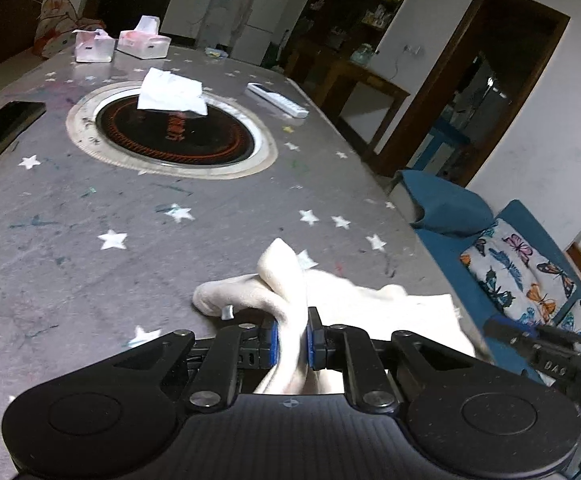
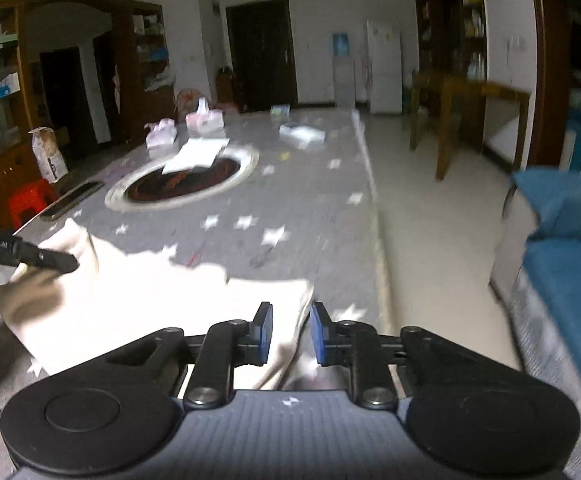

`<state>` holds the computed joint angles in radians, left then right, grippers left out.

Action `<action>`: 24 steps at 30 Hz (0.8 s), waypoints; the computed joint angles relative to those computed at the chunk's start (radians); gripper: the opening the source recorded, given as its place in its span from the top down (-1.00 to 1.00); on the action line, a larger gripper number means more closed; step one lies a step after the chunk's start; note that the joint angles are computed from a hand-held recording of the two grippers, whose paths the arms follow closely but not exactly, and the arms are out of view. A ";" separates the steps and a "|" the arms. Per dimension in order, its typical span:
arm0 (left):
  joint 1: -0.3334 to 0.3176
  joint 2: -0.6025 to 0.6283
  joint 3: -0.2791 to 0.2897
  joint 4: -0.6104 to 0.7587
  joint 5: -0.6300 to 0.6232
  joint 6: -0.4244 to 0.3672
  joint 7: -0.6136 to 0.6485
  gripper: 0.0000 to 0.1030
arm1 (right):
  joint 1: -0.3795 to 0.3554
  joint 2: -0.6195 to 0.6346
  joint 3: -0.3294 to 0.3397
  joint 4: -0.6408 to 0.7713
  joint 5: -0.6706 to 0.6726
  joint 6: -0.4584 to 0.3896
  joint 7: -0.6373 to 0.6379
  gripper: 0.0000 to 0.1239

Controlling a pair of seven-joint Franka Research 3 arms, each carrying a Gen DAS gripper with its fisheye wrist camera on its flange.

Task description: Fold clothes

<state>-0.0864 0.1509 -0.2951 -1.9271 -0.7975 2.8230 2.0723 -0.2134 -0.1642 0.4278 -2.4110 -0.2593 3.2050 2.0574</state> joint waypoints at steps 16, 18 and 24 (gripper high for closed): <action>0.005 0.004 -0.021 0.031 -0.064 -0.041 0.062 0.73 | -0.248 -0.005 0.241 0.008 -0.060 0.046 0.049 0.88; -0.005 0.014 -0.025 0.049 -0.086 -0.049 0.083 0.73 | -0.333 -0.047 0.310 0.010 -0.058 0.036 0.038 0.88; -0.038 0.069 -0.033 0.087 -0.035 -0.039 0.067 0.71 | -0.590 -0.113 0.518 0.057 -0.115 -0.046 0.062 0.88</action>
